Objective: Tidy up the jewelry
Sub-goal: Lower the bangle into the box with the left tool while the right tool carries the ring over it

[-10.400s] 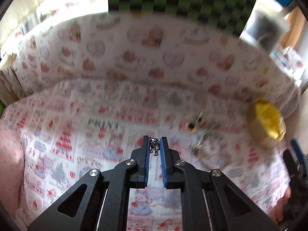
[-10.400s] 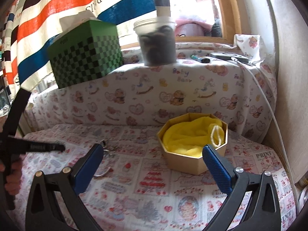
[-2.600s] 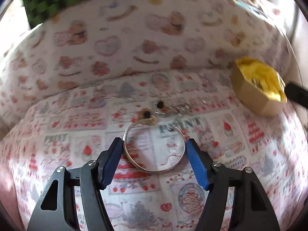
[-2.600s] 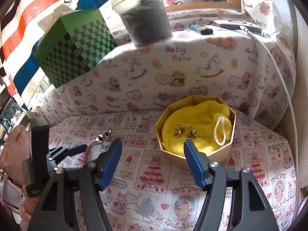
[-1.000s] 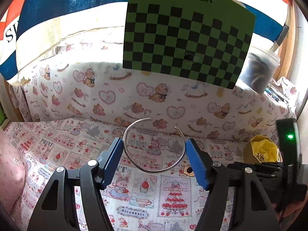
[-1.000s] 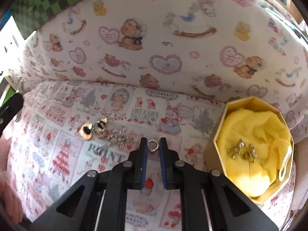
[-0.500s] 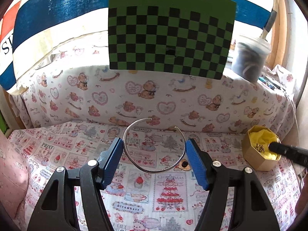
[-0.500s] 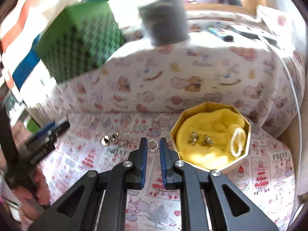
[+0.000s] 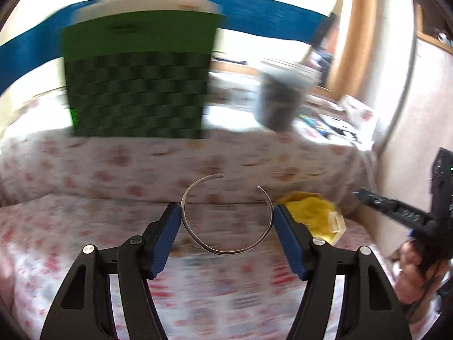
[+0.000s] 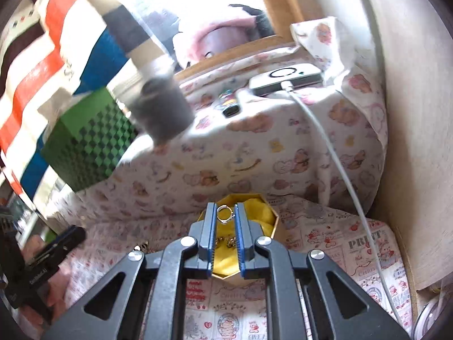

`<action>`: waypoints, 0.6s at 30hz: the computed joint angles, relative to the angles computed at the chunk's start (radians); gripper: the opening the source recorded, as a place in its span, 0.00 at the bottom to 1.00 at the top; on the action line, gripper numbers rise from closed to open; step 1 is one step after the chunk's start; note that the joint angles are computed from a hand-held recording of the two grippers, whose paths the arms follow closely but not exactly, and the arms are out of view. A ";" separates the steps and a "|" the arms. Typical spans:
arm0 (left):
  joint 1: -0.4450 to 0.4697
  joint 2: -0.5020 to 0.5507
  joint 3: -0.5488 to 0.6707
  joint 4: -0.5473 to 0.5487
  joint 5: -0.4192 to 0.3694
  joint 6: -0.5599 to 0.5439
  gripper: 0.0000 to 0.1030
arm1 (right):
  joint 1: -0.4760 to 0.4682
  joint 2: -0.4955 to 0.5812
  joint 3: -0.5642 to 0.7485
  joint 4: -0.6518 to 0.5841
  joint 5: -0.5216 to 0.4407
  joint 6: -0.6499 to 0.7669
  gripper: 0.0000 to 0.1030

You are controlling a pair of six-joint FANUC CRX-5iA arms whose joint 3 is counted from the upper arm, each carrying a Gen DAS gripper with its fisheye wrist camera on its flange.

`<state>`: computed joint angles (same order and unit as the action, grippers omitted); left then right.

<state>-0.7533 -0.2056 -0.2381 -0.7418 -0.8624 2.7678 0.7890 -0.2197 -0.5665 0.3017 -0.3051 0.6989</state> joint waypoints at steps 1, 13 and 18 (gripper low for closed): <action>0.006 0.031 0.028 0.024 0.022 -0.039 0.64 | -0.014 0.005 0.016 -0.078 0.007 0.060 0.11; 0.059 0.349 0.242 0.271 0.105 -0.235 0.64 | -0.097 0.019 0.032 -0.259 0.060 0.130 0.11; 0.087 0.411 0.262 0.355 0.105 -0.317 0.64 | -0.129 0.031 0.089 -0.447 0.021 0.300 0.11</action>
<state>-0.6666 0.2056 0.0243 -0.3866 -0.7575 2.4512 0.6599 -0.1889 -0.4774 -0.1457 -0.2845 0.9989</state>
